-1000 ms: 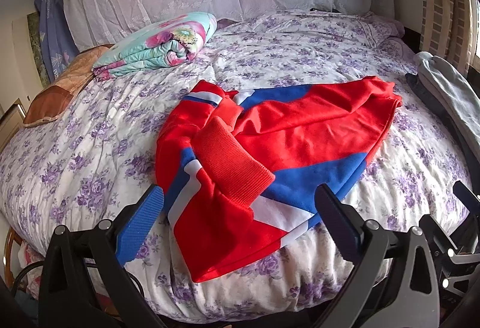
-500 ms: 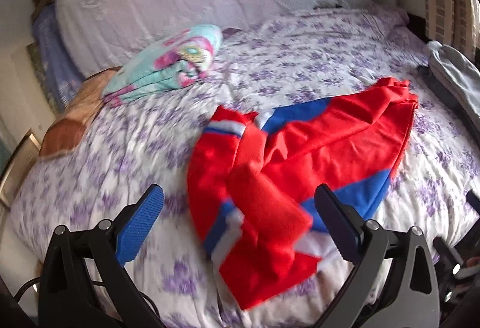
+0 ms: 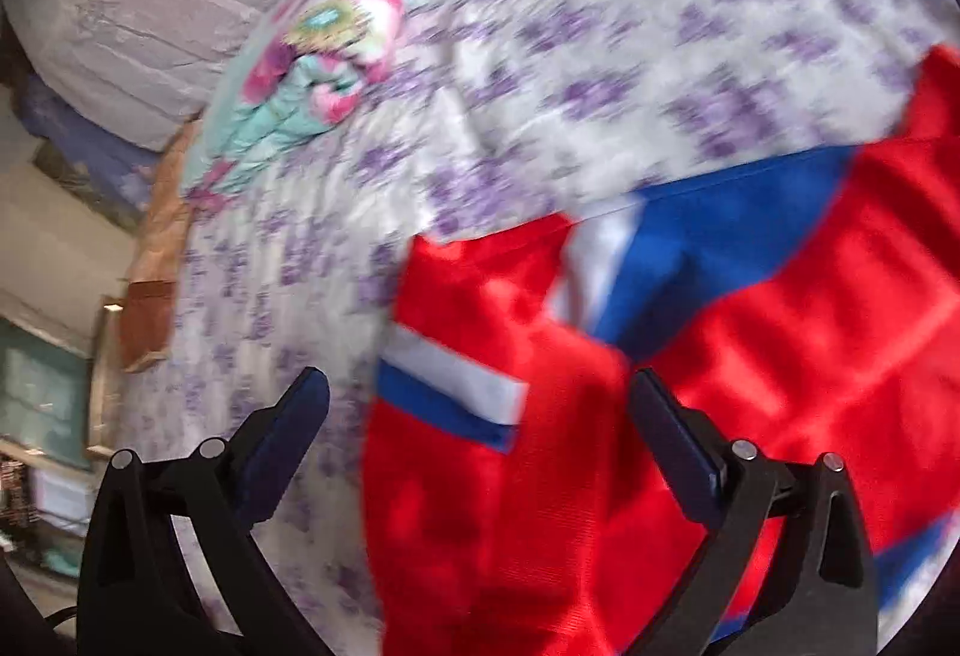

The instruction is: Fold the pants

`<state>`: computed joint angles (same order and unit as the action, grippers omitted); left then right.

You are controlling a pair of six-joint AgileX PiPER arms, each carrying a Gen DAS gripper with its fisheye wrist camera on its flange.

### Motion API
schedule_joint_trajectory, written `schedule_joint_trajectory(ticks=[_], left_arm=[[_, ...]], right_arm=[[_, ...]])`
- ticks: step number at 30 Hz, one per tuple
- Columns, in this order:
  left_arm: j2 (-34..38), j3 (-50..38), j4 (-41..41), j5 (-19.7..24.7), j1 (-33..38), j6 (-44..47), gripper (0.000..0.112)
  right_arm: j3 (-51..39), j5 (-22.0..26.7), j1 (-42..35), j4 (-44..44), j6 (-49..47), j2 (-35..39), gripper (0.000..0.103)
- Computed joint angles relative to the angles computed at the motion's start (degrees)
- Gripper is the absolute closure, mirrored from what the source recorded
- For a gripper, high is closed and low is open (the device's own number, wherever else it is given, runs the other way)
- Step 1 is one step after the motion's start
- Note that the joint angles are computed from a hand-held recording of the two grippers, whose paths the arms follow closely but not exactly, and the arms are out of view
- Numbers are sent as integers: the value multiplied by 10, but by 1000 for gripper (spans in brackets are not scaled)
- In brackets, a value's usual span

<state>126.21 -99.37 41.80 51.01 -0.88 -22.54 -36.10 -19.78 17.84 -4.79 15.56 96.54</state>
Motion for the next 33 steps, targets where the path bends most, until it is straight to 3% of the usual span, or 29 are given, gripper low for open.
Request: schedule_joint_trajectory(ticks=[1,3,7,9,11,14,15,18,21,23,26,27,29,30,32,33], left_arm=[[7,1,4,7,5,-1,23],[10,8,-25,10,24,30,23],[-34,71,-84,-43,26,91,28],[-39,91,-42,-49,-5,78,28],[-13,76,17,-25,-29,42,27],[34,-10,-28,27,-2,60,28],[38,-25,-28,34,10,57,36],[50,-71,-77,57,69,97,75],[19,-52,-133,36,126,138,86],[-10,-58,-211,16,194,193,84],[19,-141,-342,41,302,283,72],[36,-166,-355,57,325,296,63],[91,-244,-397,121,362,321,61],[97,-251,-419,133,375,336,61],[70,-202,-465,99,390,379,51],[49,-168,-483,75,394,399,40]], right_arm=[[-2,-2,-4,-10,8,4,3],[-9,-6,-16,-37,31,15,3],[-28,-1,-24,-85,76,40,3],[-39,5,-19,-103,90,49,3],[-41,7,-14,-103,81,48,3],[-26,-3,-12,-61,38,32,3],[-21,-5,-11,-51,31,27,4],[-12,-12,-28,-83,65,22,4],[-16,-18,-39,-153,126,24,4],[-23,-21,-44,-188,149,25,4],[-57,3,-57,-279,224,35,4],[-71,15,-65,-322,266,37,4],[-117,36,-97,-425,380,46,4],[-134,42,-110,-467,424,47,4],[-194,78,-131,-563,523,56,4],[-228,94,-136,-620,576,68,4]])
